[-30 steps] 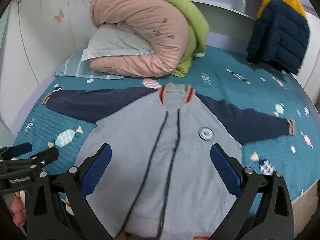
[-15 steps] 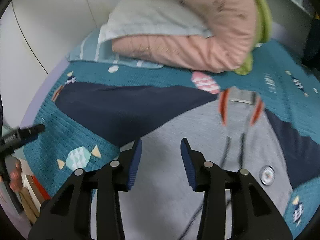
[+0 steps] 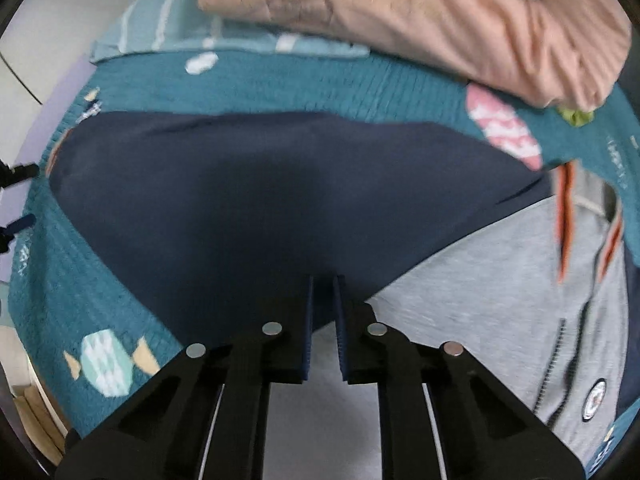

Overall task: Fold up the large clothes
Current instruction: 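Reach the left tool to a navy sleeve's striped cuff and grasp it, then carry the cuff with the left tool across the jacket body toward the badge, release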

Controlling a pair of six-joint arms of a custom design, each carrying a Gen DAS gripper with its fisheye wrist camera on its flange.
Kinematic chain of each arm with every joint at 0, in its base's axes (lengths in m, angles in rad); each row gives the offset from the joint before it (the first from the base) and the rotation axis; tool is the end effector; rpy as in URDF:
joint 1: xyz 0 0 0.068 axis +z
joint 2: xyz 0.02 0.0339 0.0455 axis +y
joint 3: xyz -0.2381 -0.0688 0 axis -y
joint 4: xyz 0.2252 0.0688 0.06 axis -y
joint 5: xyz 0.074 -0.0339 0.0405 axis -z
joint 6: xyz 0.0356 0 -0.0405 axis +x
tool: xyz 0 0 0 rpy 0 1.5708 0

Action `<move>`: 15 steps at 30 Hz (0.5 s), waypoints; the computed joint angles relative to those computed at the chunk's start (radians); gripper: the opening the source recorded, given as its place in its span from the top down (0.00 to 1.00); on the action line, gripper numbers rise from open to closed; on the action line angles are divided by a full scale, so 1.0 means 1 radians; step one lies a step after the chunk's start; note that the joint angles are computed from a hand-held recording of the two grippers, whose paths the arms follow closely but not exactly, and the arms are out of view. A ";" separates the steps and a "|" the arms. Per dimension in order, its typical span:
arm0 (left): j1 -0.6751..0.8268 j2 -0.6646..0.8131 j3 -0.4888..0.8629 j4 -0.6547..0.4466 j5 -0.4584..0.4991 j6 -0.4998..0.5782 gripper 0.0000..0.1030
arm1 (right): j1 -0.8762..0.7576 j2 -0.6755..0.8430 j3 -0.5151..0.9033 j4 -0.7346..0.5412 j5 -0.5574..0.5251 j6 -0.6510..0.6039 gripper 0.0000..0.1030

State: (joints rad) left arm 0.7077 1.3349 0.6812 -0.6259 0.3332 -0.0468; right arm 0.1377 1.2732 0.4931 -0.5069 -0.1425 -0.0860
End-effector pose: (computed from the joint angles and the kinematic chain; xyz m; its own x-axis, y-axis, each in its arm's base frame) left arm 0.1675 0.1280 0.1526 -0.7017 -0.6585 -0.2721 -0.5764 0.7491 -0.3264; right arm 0.1806 0.0301 0.1205 -0.9323 -0.2150 -0.2907 -0.2563 0.9601 0.1118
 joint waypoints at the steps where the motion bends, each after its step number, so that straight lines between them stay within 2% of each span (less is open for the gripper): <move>1: -0.017 0.033 0.011 0.032 -0.035 -0.017 0.06 | 0.002 0.016 -0.013 0.036 0.001 0.005 0.90; 3: -0.036 0.111 0.036 0.099 -0.089 -0.045 0.06 | 0.017 -0.015 -0.036 0.056 0.018 0.002 0.90; 4: -0.042 0.155 0.052 0.125 -0.104 -0.055 0.09 | 0.024 -0.027 -0.045 0.062 0.027 -0.001 0.90; 5: -0.049 0.212 0.077 0.139 -0.121 -0.061 0.28 | 0.026 -0.037 -0.054 0.069 0.030 -0.008 0.90; 6: -0.064 0.257 0.100 0.144 -0.168 -0.073 0.31 | 0.026 -0.044 -0.058 0.070 0.030 -0.013 0.90; 8: -0.089 0.246 0.090 0.185 -0.214 -0.086 0.37 | 0.003 -0.041 -0.055 0.067 0.004 -0.029 0.90; 9: -0.112 0.225 0.081 0.195 -0.245 -0.072 0.52 | -0.017 -0.035 -0.048 0.060 -0.017 -0.040 0.90; 10: -0.125 0.213 0.082 0.187 -0.228 -0.036 0.69 | -0.035 0.001 -0.042 0.084 -0.033 -0.050 0.90; 15: -0.175 0.131 0.076 0.157 -0.269 -0.055 0.75 | -0.124 0.024 -0.010 0.052 -0.108 -0.108 0.93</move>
State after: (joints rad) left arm 0.5329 1.4656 0.7570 -0.4690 0.0638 -0.1016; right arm 0.0141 1.2967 0.4828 -0.4546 -0.2503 -0.1937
